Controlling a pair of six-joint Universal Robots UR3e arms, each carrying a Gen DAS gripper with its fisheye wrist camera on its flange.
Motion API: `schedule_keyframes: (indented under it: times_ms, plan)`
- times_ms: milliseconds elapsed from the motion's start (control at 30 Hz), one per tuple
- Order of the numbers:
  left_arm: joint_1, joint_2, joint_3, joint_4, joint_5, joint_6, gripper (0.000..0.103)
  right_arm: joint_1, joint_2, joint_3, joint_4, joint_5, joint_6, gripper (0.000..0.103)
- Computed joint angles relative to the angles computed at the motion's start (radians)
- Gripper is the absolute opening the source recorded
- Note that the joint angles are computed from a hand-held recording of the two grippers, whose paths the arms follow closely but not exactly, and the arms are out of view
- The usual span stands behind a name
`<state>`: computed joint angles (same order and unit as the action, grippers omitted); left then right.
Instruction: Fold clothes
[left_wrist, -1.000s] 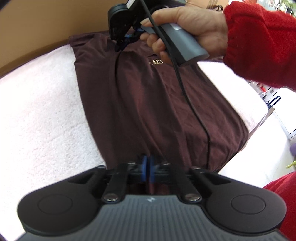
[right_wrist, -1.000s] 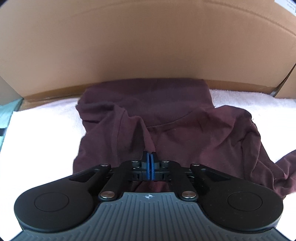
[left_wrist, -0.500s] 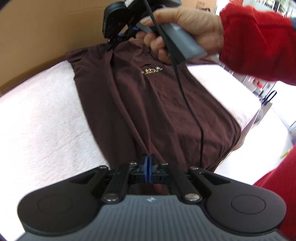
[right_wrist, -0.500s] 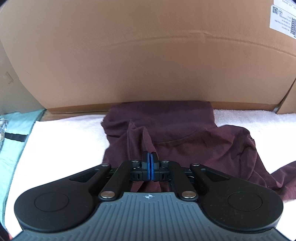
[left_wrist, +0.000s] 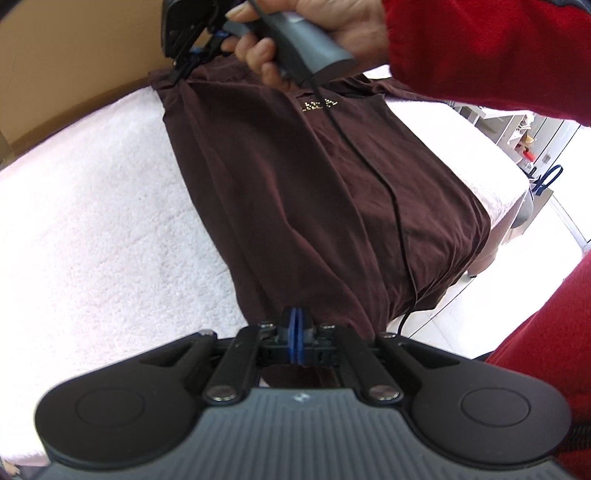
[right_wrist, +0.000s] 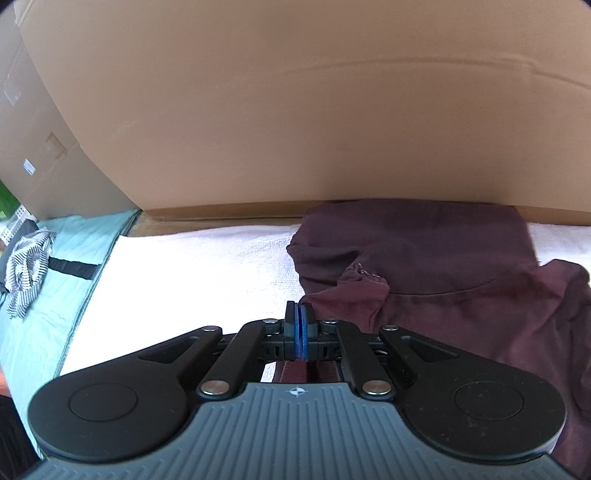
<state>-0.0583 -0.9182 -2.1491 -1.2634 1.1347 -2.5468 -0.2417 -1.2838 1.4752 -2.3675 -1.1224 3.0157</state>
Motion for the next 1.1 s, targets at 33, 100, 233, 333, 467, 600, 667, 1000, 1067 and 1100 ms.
schedule_keyframes:
  times_ms: [33,100,233,333,467,600,667,1000,1067,1100]
  plan:
    - [-0.007,-0.010,-0.002,0.010,0.004,-0.006,0.000,0.004,0.012,-0.009,0.001,0.000,0.006,0.002]
    - [-0.014,-0.019,-0.005,0.019,0.006,-0.005,0.000,0.005,0.029,-0.016,-0.008,0.005,0.019,0.002]
    - [-0.013,-0.030,-0.002,0.013,0.006,0.012,0.000,0.023,0.060,-0.044,-0.013,-0.047,-0.025,0.019]
    - [0.008,-0.020,0.013,-0.035,0.006,0.041,0.000,-0.053,0.017,-0.026,0.041,0.051,-0.049,0.026]
    - [0.087,0.039,0.029,-0.146,-0.015,0.095,0.000,-0.145,-0.044,-0.007,0.124,0.129,-0.111,0.026]
    - [0.082,0.016,0.045,-0.128,-0.047,0.091,0.000,-0.154,-0.050,-0.013,0.172,0.067,-0.198,0.023]
    - [0.019,-0.042,0.052,-0.055,-0.041,0.071,0.000,-0.131,-0.035,-0.016,0.167,0.050,-0.224,0.019]
    - [-0.011,-0.072,0.071,-0.077,0.010,0.071,0.010,-0.029,0.078,-0.119,0.147,0.009,-0.227,0.020]
    - [0.061,-0.015,0.064,-0.153,-0.007,0.133,0.009,-0.054,0.046,-0.094,0.150,0.041,-0.237,0.023]
    - [0.101,0.015,0.063,-0.197,-0.018,0.170,0.008,-0.072,-0.005,-0.039,0.141,0.042,-0.254,0.030]
